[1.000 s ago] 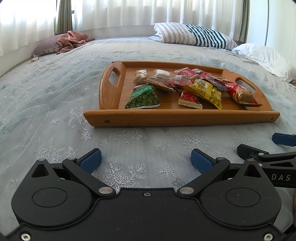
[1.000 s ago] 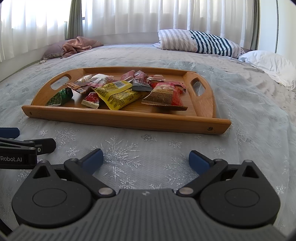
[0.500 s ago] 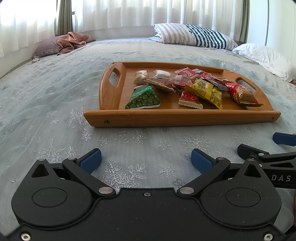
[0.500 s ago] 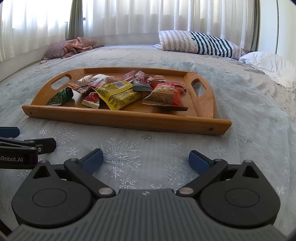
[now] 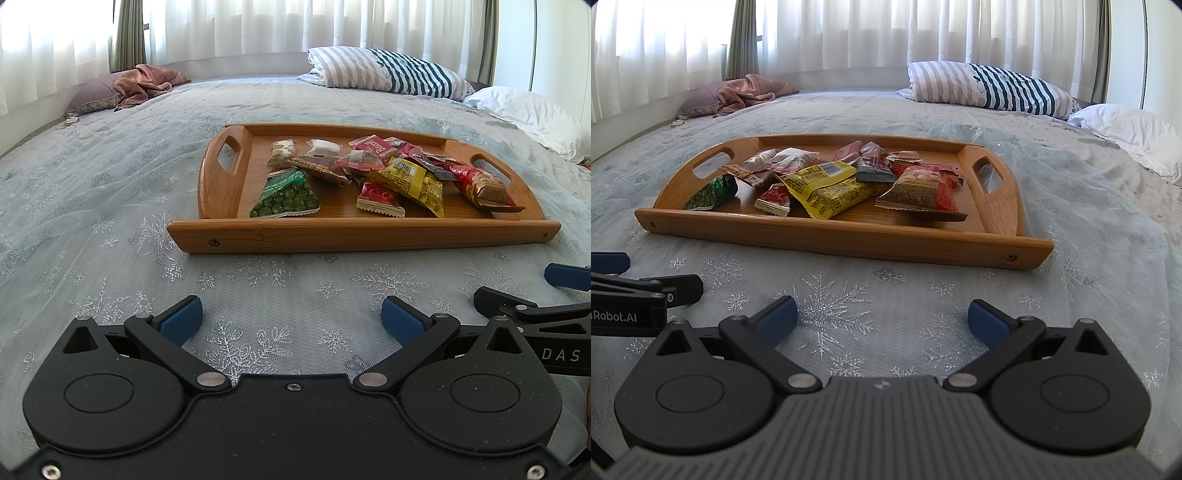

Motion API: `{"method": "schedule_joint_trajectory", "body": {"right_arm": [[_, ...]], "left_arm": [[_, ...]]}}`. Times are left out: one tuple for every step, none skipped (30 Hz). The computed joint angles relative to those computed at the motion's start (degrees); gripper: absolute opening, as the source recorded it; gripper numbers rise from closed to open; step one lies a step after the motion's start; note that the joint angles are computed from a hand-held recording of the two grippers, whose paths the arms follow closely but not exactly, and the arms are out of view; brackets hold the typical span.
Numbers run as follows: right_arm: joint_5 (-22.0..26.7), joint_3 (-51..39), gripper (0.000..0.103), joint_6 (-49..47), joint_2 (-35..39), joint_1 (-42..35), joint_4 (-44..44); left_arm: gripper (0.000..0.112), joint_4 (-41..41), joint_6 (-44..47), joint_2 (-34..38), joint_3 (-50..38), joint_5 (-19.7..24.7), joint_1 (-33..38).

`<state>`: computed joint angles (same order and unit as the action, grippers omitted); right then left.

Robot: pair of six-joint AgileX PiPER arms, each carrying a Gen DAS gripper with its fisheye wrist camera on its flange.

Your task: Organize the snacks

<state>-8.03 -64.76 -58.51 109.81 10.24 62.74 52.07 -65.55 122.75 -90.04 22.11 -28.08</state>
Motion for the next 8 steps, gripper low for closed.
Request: {"method": "schedule_joint_trajectory", "body": {"right_arm": [[0.0, 0.0, 0.103, 0.0, 0.0, 0.0, 0.0], [0.0, 0.04, 0.103, 0.0, -0.05, 0.0, -0.03], [0.0, 0.04, 0.103, 0.0, -0.05, 0.0, -0.03], [-0.01, -0.01, 0.103, 0.15, 0.01, 0.01, -0.15], [-0.01, 0.05, 0.103, 0.35, -0.04, 0.0, -0.36], [-0.02, 0.06, 0.103, 0.36, -0.04, 0.01, -0.37], [-0.06, 0.03, 0.103, 0.73, 0.02, 0.03, -0.78], [0.0, -0.06, 0.103, 0.27, 0.01, 0.02, -0.36]], "left_arm": [[0.103, 0.0, 0.0, 0.0, 0.0, 0.0, 0.0], [0.103, 0.15, -0.18, -0.09, 0.16, -0.04, -0.03], [0.103, 0.15, -0.16, -0.07, 0.13, -0.07, -0.01], [0.103, 0.22, -0.26, -0.09, 0.16, -0.06, -0.04], [0.103, 0.29, -0.33, -0.08, 0.17, -0.05, -0.05], [0.103, 0.33, -0.34, -0.03, 0.13, -0.06, -0.04], [0.103, 0.4, -0.41, -0.01, 0.1, -0.09, -0.01], [0.103, 0.47, -0.49, -0.07, 0.19, -0.06, -0.07]]}}
